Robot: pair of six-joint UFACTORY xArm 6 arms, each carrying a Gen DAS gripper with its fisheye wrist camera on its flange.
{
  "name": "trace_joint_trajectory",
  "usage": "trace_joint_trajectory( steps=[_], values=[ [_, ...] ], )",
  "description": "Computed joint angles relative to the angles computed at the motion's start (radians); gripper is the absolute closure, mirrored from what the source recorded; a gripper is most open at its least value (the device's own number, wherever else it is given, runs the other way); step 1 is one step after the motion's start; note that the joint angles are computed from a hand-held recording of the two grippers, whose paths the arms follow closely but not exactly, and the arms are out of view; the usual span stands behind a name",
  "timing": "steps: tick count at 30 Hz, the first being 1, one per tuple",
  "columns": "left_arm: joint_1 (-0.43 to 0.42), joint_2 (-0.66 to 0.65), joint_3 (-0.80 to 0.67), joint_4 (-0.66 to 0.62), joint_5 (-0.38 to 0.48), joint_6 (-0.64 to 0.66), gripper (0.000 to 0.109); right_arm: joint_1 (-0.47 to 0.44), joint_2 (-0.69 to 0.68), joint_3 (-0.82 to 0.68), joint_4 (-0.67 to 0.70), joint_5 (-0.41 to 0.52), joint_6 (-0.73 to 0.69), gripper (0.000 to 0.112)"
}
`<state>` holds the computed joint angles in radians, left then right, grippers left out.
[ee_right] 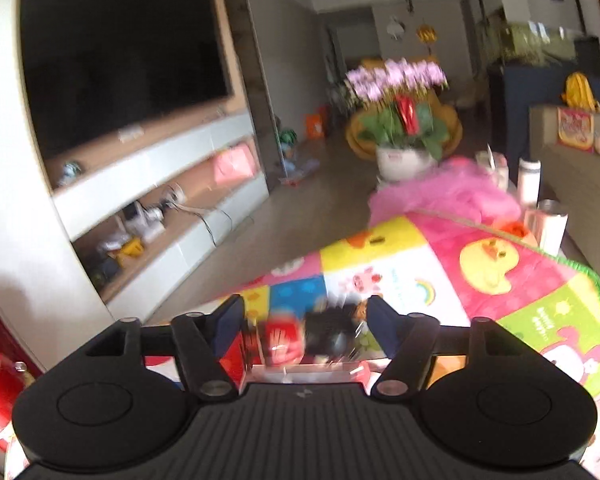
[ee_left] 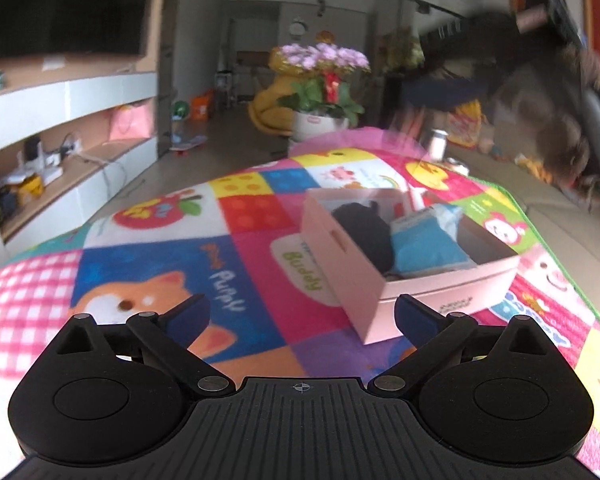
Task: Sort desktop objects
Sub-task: 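Carry the wipes pack and figure over the box and open both tools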
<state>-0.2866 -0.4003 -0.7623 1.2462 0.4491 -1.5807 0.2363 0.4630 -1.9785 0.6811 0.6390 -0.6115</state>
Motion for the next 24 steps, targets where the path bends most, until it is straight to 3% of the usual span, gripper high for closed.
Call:
trace_joint_trajectory(
  steps=[4,8,10,14,19,24],
  values=[
    [0.022,-0.013,0.033,-0.025,-0.016,-0.054,0.007,0.006,-0.034,0.094,-0.019,-0.010,-0.067,0.042],
    [0.033,0.013,0.040,-0.050,-0.083,-0.072,0.006,0.014,-0.081,0.230,-0.126,-0.035,-0.108,0.042],
    [0.022,0.014,0.040,-0.026,-0.098,-0.081,0.006,0.012,-0.124,0.339,-0.174,-0.074,-0.156,0.048],
    [0.005,0.054,-0.002,-0.018,-0.112,-0.045,0.006,0.001,-0.216,0.529,-0.050,-0.223,-0.318,0.051],
    [-0.021,0.164,-0.128,-0.005,-0.101,-0.004,0.006,-0.038,-0.182,0.491,-0.012,-0.171,-0.197,0.051],
    [-0.061,0.297,-0.291,-0.014,-0.071,0.129,0.006,-0.061,-0.172,0.424,0.113,-0.069,-0.271,0.052]
  ],
)
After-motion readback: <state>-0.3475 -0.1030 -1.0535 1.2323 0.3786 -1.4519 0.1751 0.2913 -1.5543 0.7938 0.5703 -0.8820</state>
